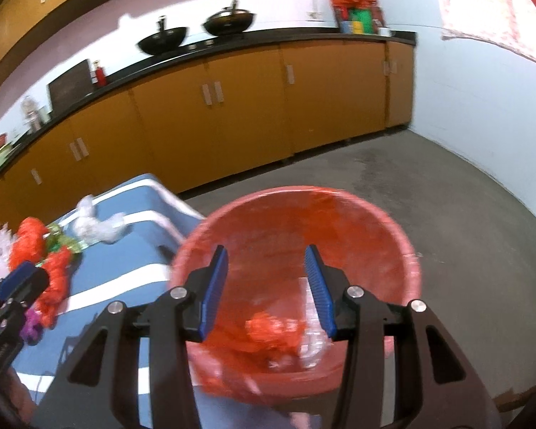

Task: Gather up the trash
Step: 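Grasp a red bag with the left tool while the right tool grasps another red bag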

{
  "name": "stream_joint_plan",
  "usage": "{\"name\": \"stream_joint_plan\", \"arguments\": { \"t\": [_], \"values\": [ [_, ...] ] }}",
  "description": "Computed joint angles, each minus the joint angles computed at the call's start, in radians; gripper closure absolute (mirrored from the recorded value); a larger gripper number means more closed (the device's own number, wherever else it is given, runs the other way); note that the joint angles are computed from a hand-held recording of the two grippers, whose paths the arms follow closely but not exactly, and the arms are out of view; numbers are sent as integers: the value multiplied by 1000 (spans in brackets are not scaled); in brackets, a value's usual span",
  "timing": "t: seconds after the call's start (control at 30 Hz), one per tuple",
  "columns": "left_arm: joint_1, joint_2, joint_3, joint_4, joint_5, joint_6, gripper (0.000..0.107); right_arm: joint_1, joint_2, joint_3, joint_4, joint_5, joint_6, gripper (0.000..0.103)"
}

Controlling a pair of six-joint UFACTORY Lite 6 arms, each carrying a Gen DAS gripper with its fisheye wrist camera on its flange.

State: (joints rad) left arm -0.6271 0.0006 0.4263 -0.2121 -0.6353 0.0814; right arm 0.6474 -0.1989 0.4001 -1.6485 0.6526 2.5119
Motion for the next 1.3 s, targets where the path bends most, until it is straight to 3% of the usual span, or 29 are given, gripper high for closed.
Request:
{"name": "stream_joint_plan", "arguments": {
  "t": [0.2, 0.3, 0.43, 0.67, 0.93, 1.13, 1.2, 1.3],
  "values": [
    [258, -263, -261, 37, -47, 81, 50, 138, 255, 238, -23, -14, 30, 57],
    [518, -322, -342, 221, -62, 20, 49, 195, 391, 383, -37, -34, 24, 54],
    [867, -223, -326, 481, -126, -86, 46, 245, 569, 594, -38, -79, -14, 52],
    [1234, -28, -230, 727, -221, -148, 43, 298, 881, 998, 66, -145, -215, 52],
    [1407, 133, -128, 848, -281, -157, 40, 299, 1066, 1244, 166, -171, -390, 52],
    [1441, 180, -50, 953, -242, -269, 37, 289, 1160, 1367, 285, -169, -541, 52],
    [1448, 188, -41, 958, -247, -260, 36, 286, 1186, 1398, 325, -172, -595, 69],
    [1433, 192, -45, 933, -254, -220, 36, 288, 1200, 1412, 332, -165, -623, 78]
  ]
}}
